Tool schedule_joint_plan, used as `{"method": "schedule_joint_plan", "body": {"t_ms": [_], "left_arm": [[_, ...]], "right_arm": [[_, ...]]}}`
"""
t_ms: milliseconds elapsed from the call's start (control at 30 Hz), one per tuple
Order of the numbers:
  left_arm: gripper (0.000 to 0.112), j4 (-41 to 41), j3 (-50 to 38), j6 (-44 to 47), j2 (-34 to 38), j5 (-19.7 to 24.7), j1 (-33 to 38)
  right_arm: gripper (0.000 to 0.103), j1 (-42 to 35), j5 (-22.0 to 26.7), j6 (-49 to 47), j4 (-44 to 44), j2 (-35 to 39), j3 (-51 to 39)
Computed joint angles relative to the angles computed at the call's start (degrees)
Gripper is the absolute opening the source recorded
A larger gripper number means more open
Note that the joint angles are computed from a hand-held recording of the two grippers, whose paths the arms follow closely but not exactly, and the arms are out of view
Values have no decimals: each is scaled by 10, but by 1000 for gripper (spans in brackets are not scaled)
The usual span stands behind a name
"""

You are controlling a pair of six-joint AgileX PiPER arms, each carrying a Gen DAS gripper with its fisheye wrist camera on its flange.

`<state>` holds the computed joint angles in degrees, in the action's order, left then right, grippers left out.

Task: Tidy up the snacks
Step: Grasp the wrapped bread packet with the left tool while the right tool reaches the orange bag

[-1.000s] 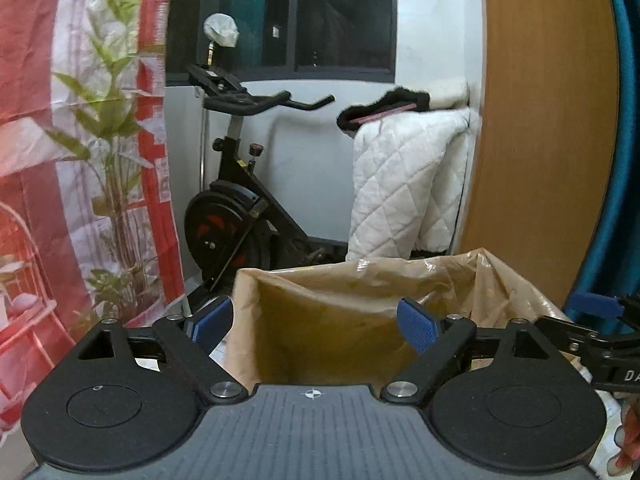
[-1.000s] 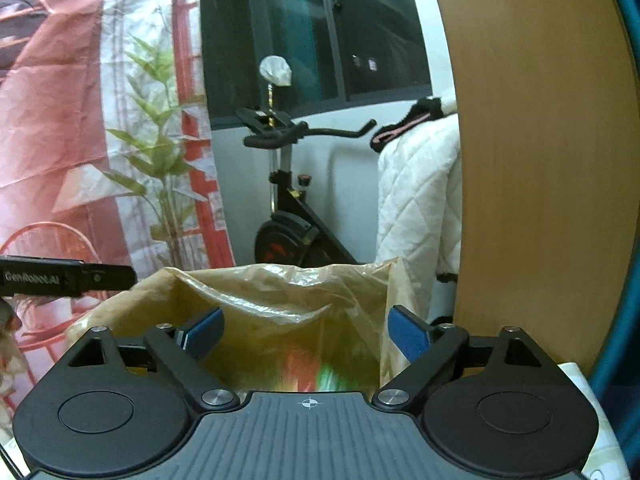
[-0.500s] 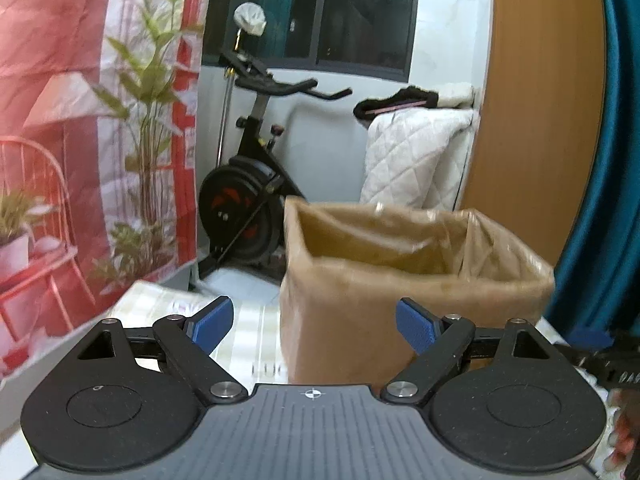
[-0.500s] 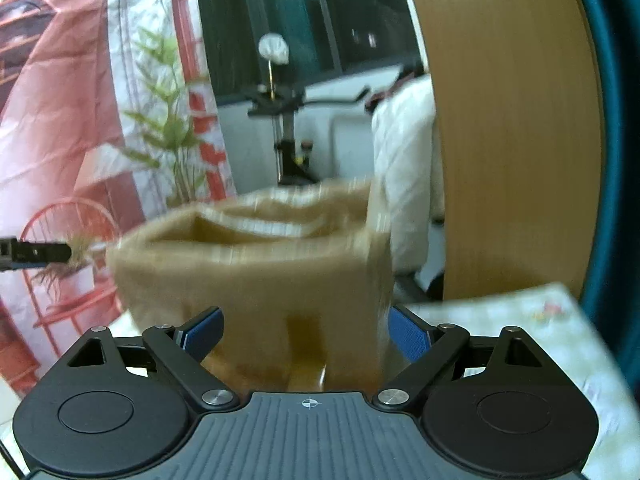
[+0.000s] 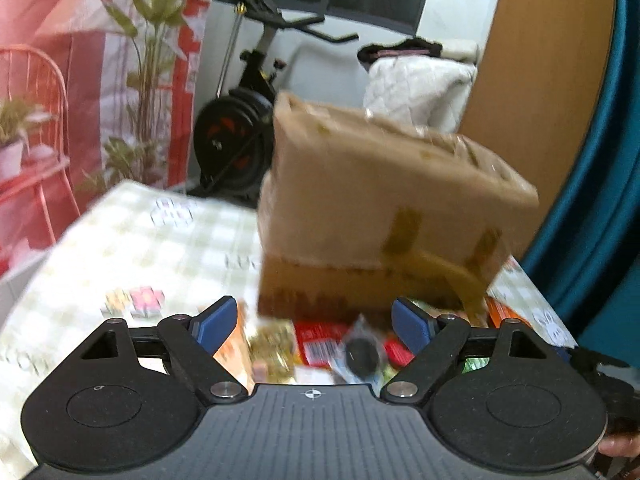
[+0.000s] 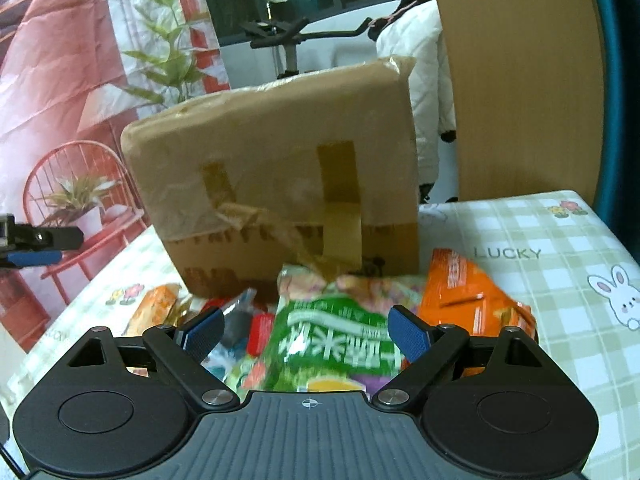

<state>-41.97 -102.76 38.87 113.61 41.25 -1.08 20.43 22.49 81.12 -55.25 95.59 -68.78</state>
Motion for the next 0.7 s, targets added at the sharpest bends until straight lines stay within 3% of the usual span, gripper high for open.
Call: {"method": "schedule_joint_plan", "body": {"t_ms": [167,467,700], "left_arm": [[86,-5,70,21,-18,9,-8],[91,25,165,1,-30,-36,-50],[91,74,195,-10,-29,-102,-91]], "right_arm": [[87,2,2,19,0,-18,24],[87,17,13,49,-42,-38,58],[87,4,14,71,-62,-59,86]]}}
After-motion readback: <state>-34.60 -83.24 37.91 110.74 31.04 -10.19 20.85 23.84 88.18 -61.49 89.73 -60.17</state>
